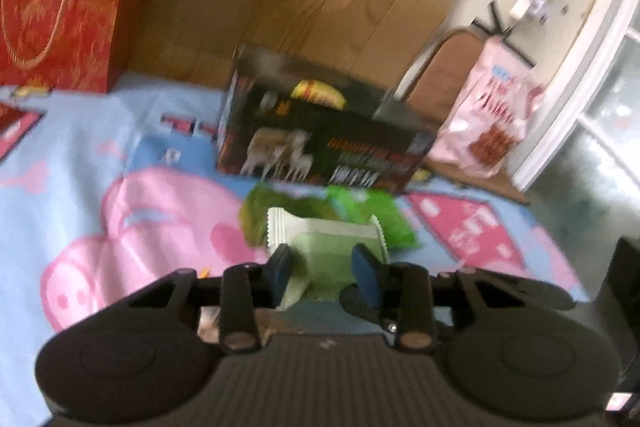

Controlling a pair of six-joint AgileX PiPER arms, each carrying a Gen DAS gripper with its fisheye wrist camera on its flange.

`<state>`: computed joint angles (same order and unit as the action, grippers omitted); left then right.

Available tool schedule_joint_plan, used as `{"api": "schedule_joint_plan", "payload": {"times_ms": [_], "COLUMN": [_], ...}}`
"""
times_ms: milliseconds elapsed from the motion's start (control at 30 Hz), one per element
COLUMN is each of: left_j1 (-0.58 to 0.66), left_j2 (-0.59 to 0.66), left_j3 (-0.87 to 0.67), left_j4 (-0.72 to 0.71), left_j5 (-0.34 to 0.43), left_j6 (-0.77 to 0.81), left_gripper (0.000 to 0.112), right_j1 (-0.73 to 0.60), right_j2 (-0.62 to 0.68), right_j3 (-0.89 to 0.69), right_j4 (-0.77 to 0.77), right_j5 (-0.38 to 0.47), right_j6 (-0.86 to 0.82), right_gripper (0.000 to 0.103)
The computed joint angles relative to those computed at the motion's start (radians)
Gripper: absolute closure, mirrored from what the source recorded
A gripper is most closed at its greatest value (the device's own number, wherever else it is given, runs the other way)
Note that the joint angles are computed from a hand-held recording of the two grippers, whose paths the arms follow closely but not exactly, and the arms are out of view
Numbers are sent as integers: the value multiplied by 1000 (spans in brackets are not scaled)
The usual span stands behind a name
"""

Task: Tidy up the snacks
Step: 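Drop the pale green packet into the black tin box from the left gripper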

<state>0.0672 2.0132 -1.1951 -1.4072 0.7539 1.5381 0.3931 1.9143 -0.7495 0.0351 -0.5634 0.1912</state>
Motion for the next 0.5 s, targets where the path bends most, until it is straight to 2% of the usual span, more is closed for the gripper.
{"api": "schedule_joint_plan", "payload": {"times_ms": [100, 167, 267, 333, 433, 500], "left_j1": [-5, -27, -69, -95, -130, -148], "left_j2": [-15, 1, 57, 126, 232, 292], "left_j3": [-44, -116, -250, -385, -562, -655], "left_j4": [-22, -18, -16, 48, 152, 234], "left_j5": [32, 27, 1, -13, -46, -69], "left_j6": [-10, -41, -83, -188, -337, -443], "left_gripper": [78, 78, 77, 76, 75, 73], "right_j1": [5, -5, -45, -76, -133, -150], "right_j2": [-44, -51, -28, 6, 79, 130], "right_j3": [25, -4, -99, -188, -338, -416], "right_j4": [69, 103, 116, 107, 9, -7], "right_j5": [-68, -74, -34, 21, 141, 188], "right_j6": [-76, -124, -163, -174, -79, -55], "right_gripper": [70, 70, 70, 70, 69, 68]}}
